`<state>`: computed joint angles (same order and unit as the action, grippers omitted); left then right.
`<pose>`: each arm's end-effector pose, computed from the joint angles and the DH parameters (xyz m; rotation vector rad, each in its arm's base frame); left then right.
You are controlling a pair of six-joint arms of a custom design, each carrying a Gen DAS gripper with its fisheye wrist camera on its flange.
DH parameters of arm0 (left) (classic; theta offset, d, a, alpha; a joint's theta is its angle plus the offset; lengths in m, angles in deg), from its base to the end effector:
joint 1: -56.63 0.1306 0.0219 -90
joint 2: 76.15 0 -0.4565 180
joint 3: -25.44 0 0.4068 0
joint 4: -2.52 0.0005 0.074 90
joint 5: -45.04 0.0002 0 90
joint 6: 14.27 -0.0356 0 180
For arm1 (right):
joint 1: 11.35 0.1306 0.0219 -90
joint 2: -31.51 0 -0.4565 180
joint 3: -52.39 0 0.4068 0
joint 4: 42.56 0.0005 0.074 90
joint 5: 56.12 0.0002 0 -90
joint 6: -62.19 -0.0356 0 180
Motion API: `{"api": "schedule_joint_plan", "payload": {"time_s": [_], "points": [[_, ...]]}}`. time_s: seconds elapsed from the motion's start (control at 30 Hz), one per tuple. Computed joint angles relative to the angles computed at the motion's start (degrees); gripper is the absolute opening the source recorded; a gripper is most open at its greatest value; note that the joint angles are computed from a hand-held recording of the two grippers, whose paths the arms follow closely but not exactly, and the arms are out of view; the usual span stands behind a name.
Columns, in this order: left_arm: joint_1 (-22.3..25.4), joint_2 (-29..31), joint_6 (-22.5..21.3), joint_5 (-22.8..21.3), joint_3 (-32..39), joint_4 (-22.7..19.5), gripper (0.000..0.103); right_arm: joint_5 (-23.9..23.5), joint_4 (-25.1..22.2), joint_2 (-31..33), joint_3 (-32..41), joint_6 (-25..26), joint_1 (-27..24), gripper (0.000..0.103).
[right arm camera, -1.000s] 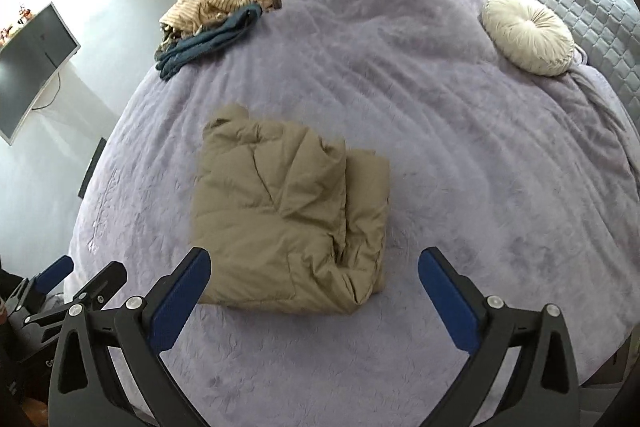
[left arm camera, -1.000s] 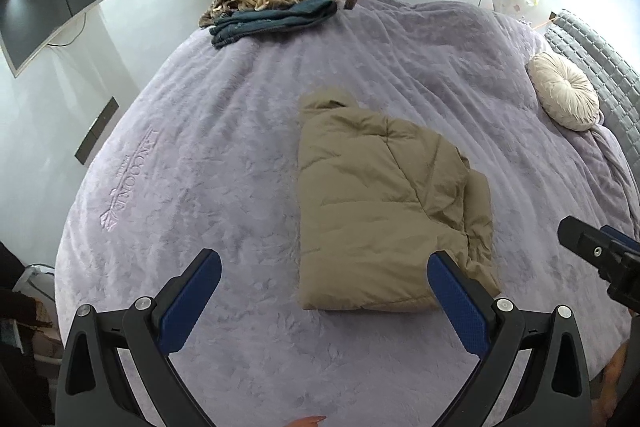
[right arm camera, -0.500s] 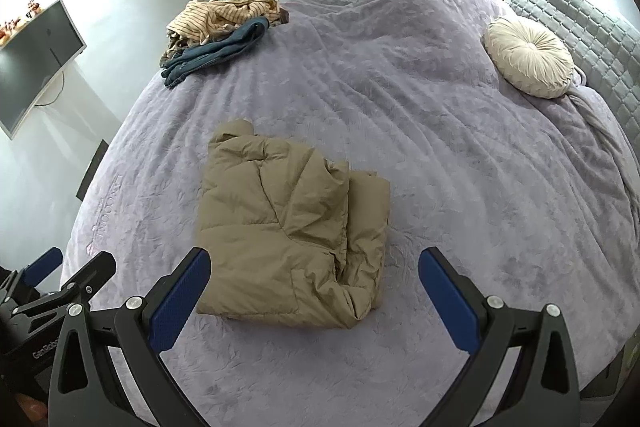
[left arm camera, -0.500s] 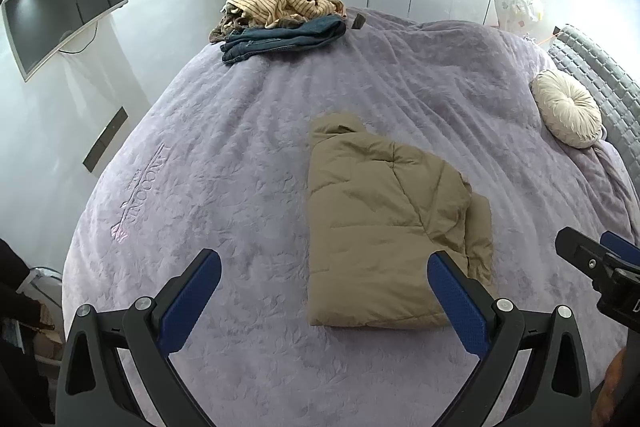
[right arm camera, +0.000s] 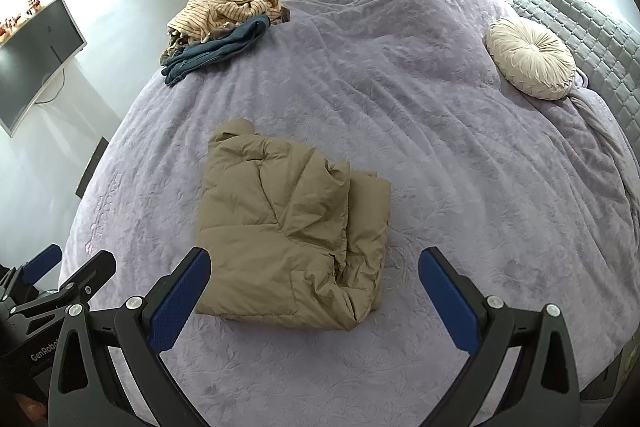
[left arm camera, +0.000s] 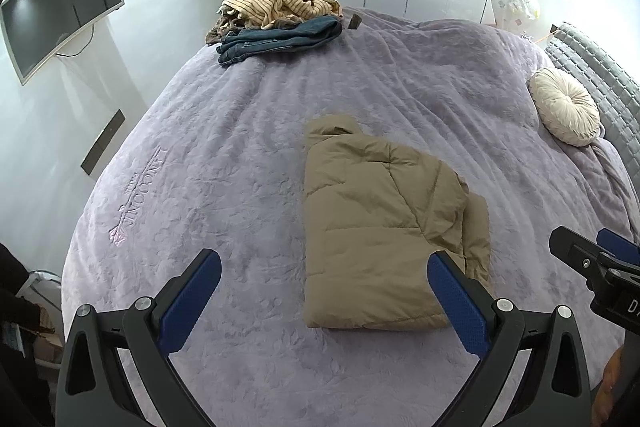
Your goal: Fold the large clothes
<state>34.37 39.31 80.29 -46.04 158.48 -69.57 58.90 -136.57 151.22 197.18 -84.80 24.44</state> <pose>0.6196 -0.2534 0.5763 0.3817 2.5010 -0.1646 0.5401 0.3702 0.6003 0.5786 2.5134 -0.0474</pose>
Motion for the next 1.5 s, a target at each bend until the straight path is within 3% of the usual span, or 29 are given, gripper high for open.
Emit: {"api": "schedule_joint_plan", "payload": {"time_s": [0.3, 1.5], "points": [[0.3, 1.5, 0.0, -0.2, 2.3, -1.7, 0.103, -1.1, 0.8, -0.6, -1.3, 0.5, -0.6, 0.103], [0.6, 1.1, 0.2, -0.4, 1.0, -1.4, 0.103, -1.2, 1.2, -0.7, -1.8, 1.0, -0.8, 0.103]]}}
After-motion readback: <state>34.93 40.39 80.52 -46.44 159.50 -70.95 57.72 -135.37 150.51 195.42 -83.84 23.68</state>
